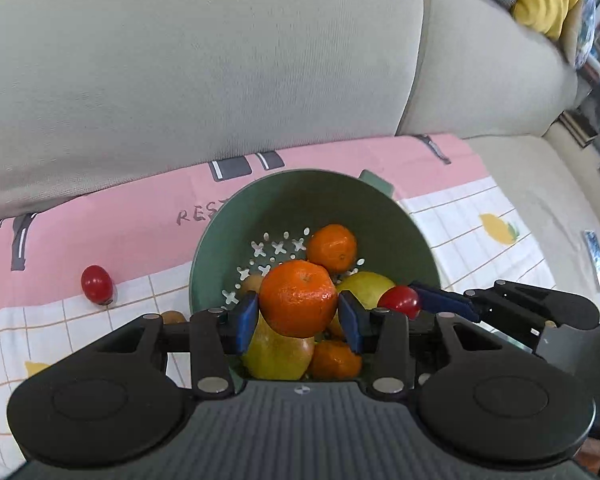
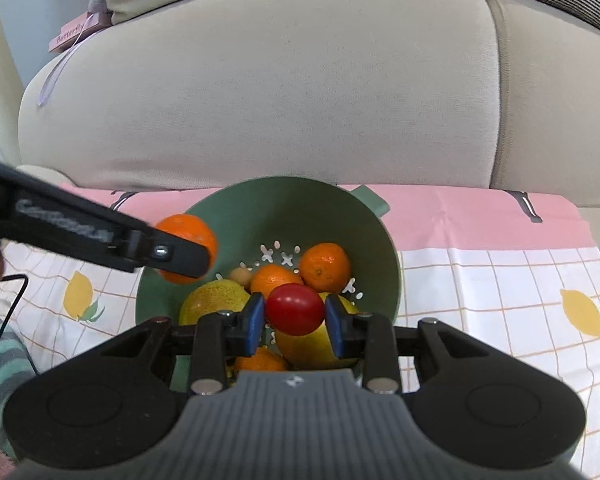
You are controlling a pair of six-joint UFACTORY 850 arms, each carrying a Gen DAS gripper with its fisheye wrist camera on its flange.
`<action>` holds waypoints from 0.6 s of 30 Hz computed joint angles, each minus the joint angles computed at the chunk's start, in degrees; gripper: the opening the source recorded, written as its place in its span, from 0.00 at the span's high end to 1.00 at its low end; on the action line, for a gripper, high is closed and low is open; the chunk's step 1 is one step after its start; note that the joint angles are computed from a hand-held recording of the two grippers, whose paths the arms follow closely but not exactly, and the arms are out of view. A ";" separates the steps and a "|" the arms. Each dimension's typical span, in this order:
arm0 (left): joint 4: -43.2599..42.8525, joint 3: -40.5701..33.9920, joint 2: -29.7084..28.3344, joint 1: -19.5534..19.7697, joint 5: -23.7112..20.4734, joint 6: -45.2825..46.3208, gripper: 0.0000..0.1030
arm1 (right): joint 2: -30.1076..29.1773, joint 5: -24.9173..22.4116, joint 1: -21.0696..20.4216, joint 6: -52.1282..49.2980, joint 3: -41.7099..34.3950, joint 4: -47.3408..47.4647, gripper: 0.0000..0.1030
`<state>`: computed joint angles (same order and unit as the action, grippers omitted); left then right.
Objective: Organize fruits
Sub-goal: 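Carry the tangerine and cherry tomato over the colander with both tools, then open both tools to drop the tangerine and tomato into the colander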
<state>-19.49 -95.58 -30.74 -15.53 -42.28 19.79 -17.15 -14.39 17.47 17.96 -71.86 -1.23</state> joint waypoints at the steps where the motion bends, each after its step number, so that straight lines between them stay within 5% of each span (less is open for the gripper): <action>1: 1.01 -0.58 -0.61 -0.20 -0.20 -0.59 0.53 | -0.29 0.09 -0.03 -2.08 -0.12 1.69 0.71; 8: 6.22 -3.61 -3.84 -0.92 -1.10 -3.37 0.53 | -2.55 -0.45 -0.17 -15.22 -1.39 13.32 0.71; 18: 11.42 -6.33 -6.86 -1.69 -0.71 -5.71 0.53 | -5.25 -1.01 -0.67 -20.93 -3.73 18.06 0.71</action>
